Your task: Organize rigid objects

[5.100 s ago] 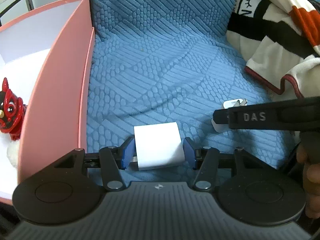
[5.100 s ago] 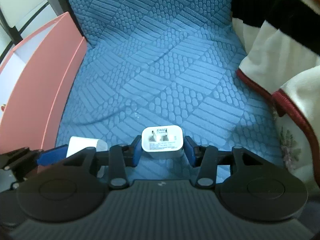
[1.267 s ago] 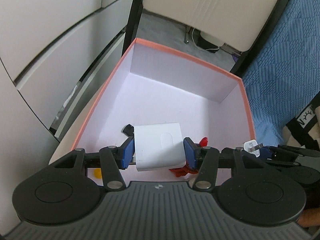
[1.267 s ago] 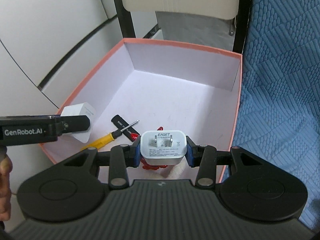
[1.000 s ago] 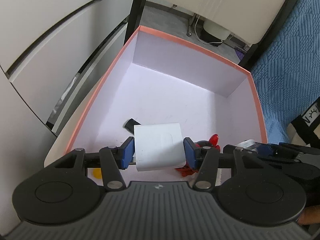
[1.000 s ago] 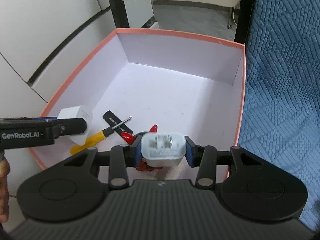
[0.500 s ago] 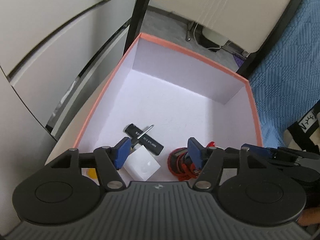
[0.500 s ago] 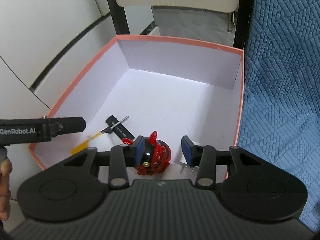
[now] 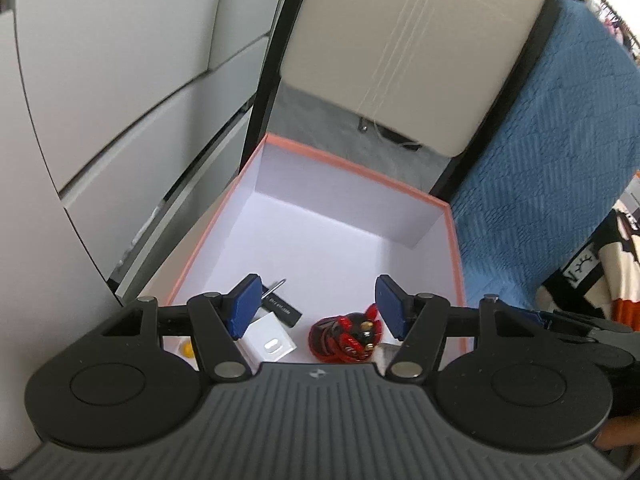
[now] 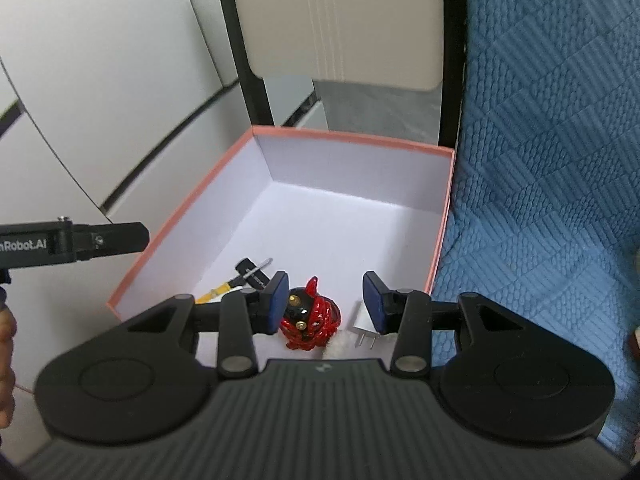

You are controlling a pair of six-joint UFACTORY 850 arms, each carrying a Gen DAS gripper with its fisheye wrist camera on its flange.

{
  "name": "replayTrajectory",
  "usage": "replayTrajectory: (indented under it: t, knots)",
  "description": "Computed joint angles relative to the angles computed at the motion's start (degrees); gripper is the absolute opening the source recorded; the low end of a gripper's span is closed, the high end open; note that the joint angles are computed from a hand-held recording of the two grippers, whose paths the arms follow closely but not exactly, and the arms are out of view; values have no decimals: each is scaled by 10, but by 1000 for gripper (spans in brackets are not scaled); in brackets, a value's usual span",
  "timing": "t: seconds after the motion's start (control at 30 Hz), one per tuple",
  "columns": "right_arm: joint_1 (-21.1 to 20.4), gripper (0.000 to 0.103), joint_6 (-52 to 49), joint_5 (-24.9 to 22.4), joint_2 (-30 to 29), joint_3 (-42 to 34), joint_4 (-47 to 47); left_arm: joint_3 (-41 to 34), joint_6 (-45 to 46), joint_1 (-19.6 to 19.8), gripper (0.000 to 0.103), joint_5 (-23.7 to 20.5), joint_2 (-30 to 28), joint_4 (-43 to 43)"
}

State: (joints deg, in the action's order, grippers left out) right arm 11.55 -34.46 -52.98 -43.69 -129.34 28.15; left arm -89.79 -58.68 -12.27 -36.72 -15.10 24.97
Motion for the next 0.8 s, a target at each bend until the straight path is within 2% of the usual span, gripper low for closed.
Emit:
replayTrajectory:
  t: [0.43,0.8]
  knots:
    - [-37,44,-111,38,111,131,88,19,-126,-72,68,-44,46,112]
    - [-77,44,-174,45,175,207,132,23,-185,-135,68,-90,67,170]
